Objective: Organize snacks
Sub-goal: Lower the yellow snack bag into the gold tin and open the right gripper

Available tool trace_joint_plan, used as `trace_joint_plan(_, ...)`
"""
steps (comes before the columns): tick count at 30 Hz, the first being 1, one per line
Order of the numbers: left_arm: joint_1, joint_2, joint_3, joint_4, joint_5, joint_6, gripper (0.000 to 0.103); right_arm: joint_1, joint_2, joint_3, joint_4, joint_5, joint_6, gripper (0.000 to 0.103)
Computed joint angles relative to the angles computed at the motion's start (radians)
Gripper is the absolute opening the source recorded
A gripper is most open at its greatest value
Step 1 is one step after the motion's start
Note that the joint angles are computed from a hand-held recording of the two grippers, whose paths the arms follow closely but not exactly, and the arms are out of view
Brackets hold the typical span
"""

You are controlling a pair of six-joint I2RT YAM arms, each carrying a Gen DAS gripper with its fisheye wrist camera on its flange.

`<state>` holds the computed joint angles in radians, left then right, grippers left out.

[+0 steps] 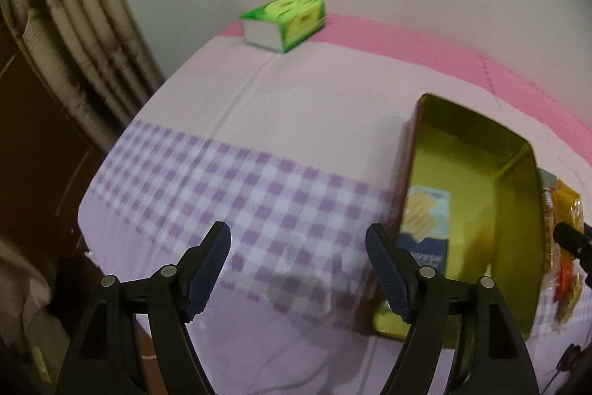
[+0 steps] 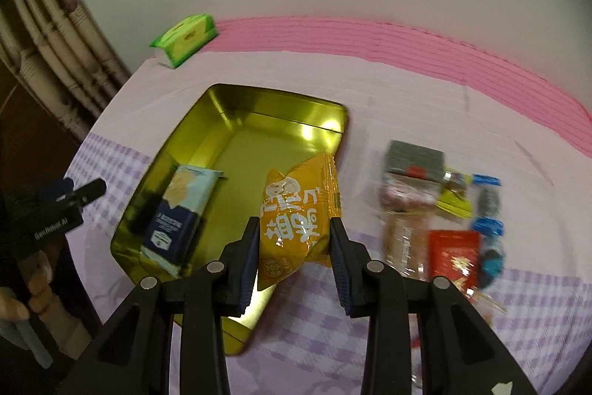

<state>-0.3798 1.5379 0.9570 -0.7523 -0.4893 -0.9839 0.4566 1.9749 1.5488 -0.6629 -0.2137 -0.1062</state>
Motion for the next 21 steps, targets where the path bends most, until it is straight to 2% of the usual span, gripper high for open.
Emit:
trace_joint_plan(10, 0.019, 0.017, -0.040, 0.020, 0.004, -0.026, 0.076, 0.061, 0.172, 0.198, -0.013, 0.062, -0.024, 0.033)
trace_joint_plan(17, 0.048, 0.008, -0.059, 0.007, 0.005, -0.053, 0.076, 0.088, 0.343, 0.435, -0.109, 0.098, -0.043, 0.033)
trace_joint_plan(21, 0.057, 0.013, -0.063, 0.005, 0.013, -0.055, 0.076, 0.103, 0.412, 0.520, -0.150, 0.132, -0.057, 0.033)
